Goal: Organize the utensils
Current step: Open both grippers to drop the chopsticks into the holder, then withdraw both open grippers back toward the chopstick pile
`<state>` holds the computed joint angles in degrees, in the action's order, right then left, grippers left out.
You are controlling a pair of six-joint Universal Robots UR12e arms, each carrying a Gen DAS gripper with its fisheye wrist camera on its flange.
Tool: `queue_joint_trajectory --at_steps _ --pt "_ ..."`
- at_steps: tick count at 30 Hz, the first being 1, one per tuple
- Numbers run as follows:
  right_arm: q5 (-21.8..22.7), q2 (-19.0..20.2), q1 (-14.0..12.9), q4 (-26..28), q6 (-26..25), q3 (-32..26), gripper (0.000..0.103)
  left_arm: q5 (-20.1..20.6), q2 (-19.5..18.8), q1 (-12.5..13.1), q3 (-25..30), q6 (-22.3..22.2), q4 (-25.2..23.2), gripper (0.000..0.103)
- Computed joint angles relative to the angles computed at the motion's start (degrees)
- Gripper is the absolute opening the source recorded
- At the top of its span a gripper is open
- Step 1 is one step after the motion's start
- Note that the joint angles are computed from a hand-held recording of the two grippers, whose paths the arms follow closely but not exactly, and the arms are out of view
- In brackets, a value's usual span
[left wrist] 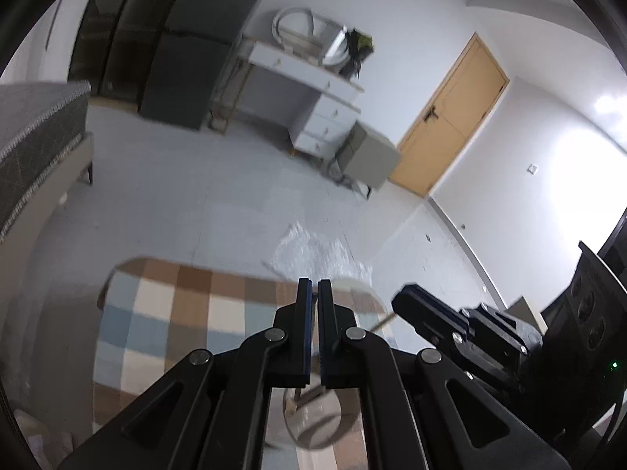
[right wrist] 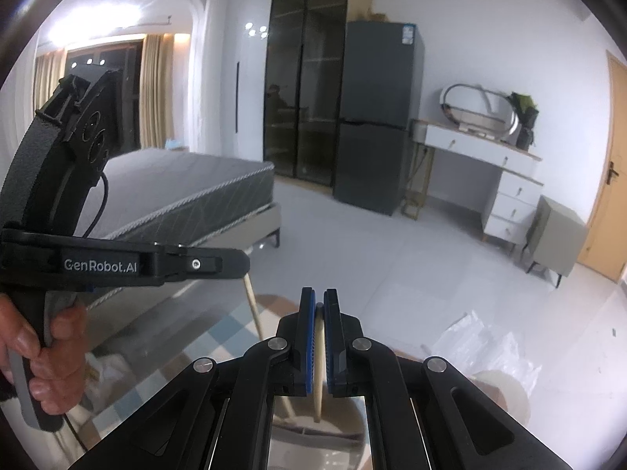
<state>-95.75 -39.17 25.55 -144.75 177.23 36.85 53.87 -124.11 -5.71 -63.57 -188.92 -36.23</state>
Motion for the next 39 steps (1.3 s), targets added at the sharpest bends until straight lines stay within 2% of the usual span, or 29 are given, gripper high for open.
queue_joint_trajectory --at_steps 2,5,6,7,8,9,10,11,12,13,15,18,21,26,29,31,35,39 --pt "0.7 0.1 0.1 2.3 -0.5 -0.4 0.004 -1.0 -0.4 0.2 1.0 -0.1 -2.9 0.000" --pt "1.6 -0.8 0.1 2.3 0.2 1.3 0.004 -1.2 -0.1 0.5 1.2 0.5 -5.6 0.000" --pt "1.5 -1.4 0.1 1.9 1.1 2.5 0.008 -0.4 0.0 0.5 1.5 1.3 -7.3 0.001" --pt "1.7 -2.1 0.1 1.1 2.0 3.7 0.020 1.4 0.3 0.3 1.9 2.1 -9.3 0.010" --pt "2.2 -2.9 -0.1 -0.2 3.4 5.2 0.026 1.6 0.5 0.3 1.7 2.3 -9.7 0.016" --pt "2.8 -3.2 -0.3 -1.0 4.3 5.9 0.037 1.4 0.7 0.4 1.3 2.3 -9.3 0.030" --pt "2.8 -4.0 -0.3 -2.3 5.4 7.4 0.039 1.5 1.3 0.5 0.5 1.9 -8.0 0.043" --pt "2.1 -4.7 -0.3 -3.0 6.3 8.6 0.040 2.3 1.6 0.5 -0.2 1.8 -7.1 0.048" --pt "1.0 -5.6 -0.2 -3.7 7.6 10.1 0.045 3.6 2.3 0.4 -0.9 1.5 -6.1 0.052" --pt "0.5 -6.0 -0.1 -4.1 8.5 10.8 0.050 3.7 2.7 0.4 -1.4 1.4 -5.4 0.052" --pt "0.1 -7.6 -0.1 -6.1 9.9 13.4 0.051 3.3 3.3 0.4 -2.0 1.7 -5.6 0.052" --pt "-1.9 -9.5 0.4 -8.3 11.4 16.3 0.057 4.8 4.6 0.3 -3.1 1.7 -5.3 0.053" --pt "-2.7 -11.1 0.7 -10.5 12.4 18.4 0.062 7.1 5.4 0.2 -3.9 1.5 -4.6 0.064" --pt "-4.3 -13.4 1.5 -14.7 13.8 22.0 0.073 10.1 8.4 -0.1 -8.5 0.7 0.9 0.065" --pt "-4.8 -14.9 1.9 -17.2 15.3 24.5 0.080 13.2 10.2 -0.5 -11.4 0.4 3.7 0.075" --pt "-5.6 -15.9 2.3 -18.8 16.3 26.2 0.084 14.8 11.2 -0.8 -13.2 0.1 5.5 0.078" --pt "-6.8 -17.5 2.9 -20.2 17.7 29.1 0.086 16.8 12.7 -1.2 -16.0 0.6 7.2 0.079" --pt "-8.2 -19.0 3.5 -22.5 20.0 32.2 0.095 20.5 14.1 -2.2 -18.3 2.9 8.3 0.084"
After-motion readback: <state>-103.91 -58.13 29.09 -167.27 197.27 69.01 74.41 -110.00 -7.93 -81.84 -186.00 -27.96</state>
